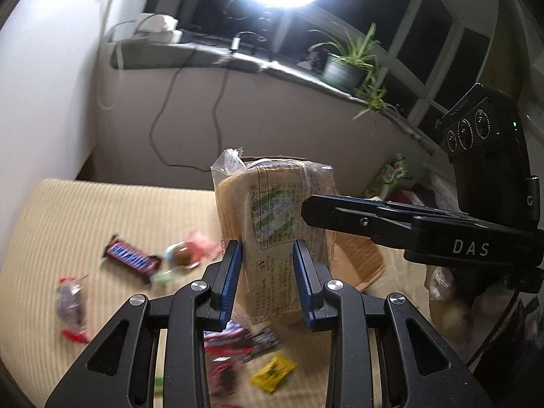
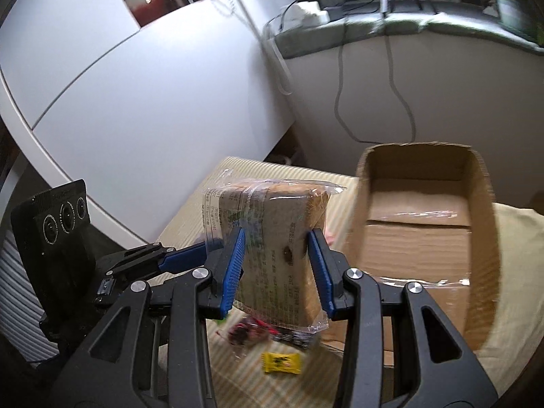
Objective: Organize snacks
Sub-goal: 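Lift the bread loaf with the left gripper and lower it into the box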
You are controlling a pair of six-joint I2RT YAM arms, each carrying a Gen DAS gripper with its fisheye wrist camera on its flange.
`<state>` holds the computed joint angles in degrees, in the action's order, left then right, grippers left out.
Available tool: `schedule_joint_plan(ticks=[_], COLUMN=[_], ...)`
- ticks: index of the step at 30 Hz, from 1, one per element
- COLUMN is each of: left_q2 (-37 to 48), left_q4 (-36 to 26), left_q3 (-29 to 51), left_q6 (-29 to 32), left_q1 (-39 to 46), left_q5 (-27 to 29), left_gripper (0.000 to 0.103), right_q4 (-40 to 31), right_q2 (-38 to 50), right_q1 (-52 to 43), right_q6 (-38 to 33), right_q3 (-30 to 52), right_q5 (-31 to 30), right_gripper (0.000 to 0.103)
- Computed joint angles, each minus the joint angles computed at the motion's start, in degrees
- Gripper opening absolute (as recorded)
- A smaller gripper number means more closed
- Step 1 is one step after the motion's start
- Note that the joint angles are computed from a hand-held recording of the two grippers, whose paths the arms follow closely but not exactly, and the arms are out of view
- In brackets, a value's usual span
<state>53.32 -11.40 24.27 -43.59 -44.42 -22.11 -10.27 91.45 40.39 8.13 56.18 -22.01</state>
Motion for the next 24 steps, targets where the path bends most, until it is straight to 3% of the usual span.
schedule_joint_plan(ticks=[10,24], left_q2=[20.2,37.1], left_q4=[11.8,17.8], left_q3=[9.8,17.0], left_q6=[3.2,1.9], left_q1=[-0.4,2.2], left_q5=[3.5,11.2], left_gripper=[0.029,0.029], right_q4=[-2.5,-1.0], right_q2=[-2.4,9.8], right_q1=[-11.1,-18.8], right_q6=[-4.6,-7.7], right_q3=[-2.2,0.8], right_q5=[-2.4,-5.2], right_gripper=[0.041,0.041])
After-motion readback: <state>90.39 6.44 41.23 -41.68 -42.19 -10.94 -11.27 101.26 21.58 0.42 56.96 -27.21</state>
